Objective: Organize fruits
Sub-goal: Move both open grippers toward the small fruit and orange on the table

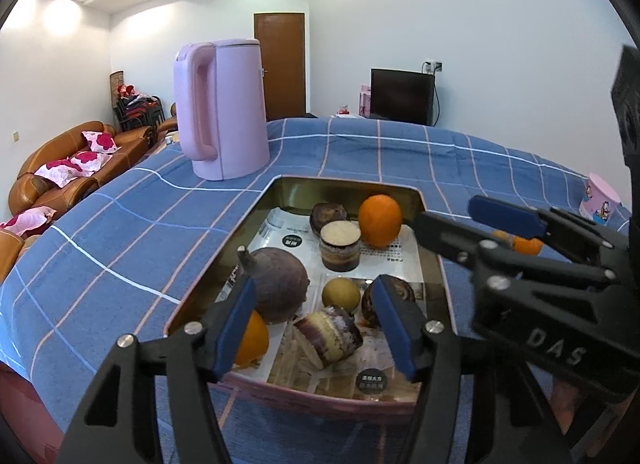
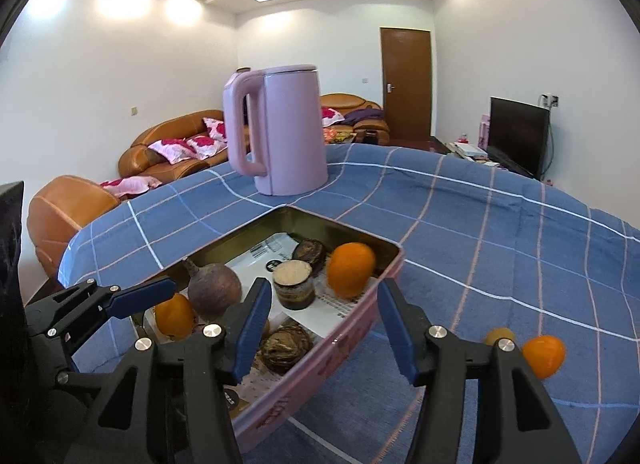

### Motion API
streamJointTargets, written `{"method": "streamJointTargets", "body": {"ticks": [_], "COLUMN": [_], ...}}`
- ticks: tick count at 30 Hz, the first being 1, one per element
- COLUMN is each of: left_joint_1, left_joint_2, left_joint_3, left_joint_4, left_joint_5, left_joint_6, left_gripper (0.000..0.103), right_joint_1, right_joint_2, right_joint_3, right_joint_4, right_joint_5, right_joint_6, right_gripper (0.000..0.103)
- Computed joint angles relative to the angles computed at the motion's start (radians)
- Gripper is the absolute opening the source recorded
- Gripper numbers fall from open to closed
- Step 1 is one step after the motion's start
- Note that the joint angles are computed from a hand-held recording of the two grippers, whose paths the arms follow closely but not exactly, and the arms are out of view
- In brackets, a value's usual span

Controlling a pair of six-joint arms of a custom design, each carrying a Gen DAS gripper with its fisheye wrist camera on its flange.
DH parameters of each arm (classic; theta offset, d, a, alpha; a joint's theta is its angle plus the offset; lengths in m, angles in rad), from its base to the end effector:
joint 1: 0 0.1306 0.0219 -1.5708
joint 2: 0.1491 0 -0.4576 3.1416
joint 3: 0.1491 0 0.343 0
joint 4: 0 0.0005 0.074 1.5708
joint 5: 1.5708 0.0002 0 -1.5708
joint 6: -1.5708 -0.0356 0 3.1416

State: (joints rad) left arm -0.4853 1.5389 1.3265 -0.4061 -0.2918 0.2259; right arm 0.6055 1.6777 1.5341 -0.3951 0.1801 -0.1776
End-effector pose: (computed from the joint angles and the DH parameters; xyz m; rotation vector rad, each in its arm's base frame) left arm 0.4456 -0.2240 0.4499 0.1168 2.1577 -0.0901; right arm 0.4732 0.3192 0.4681 -0.3423 2.0844 0.2806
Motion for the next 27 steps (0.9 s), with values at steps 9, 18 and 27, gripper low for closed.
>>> {"method": "streamJointTargets", "body": {"ticks": [9, 18, 27], "left_joint_1": [-0.030, -0.083, -0.129], "left_joint_2": [0.005, 0.026, 0.086], "left_joint_3": [0.033, 0.083, 0.176], "left_joint_4": [-0.021, -0.043, -0.073], "left_joint_5": [-0.010, -0.034, -0.051], "left_joint_6": [-0.010, -0.036, -0.057], "left_gripper": [0.068, 0.068, 0.070], "right_joint_1": [-0.023, -0.086, -0.142], "right_joint_2": [-0.072, -0.156, -0.210], "right_joint_3": [-0.075, -0.168, -0.205], "right_joint_4": [0.005, 0.016, -0.020], "right_joint_5": [0.045, 0.078, 0.119], "right_joint_6": [-0.004, -0.019, -0.018], "right_gripper": [0.058, 0.059, 0.060]}}
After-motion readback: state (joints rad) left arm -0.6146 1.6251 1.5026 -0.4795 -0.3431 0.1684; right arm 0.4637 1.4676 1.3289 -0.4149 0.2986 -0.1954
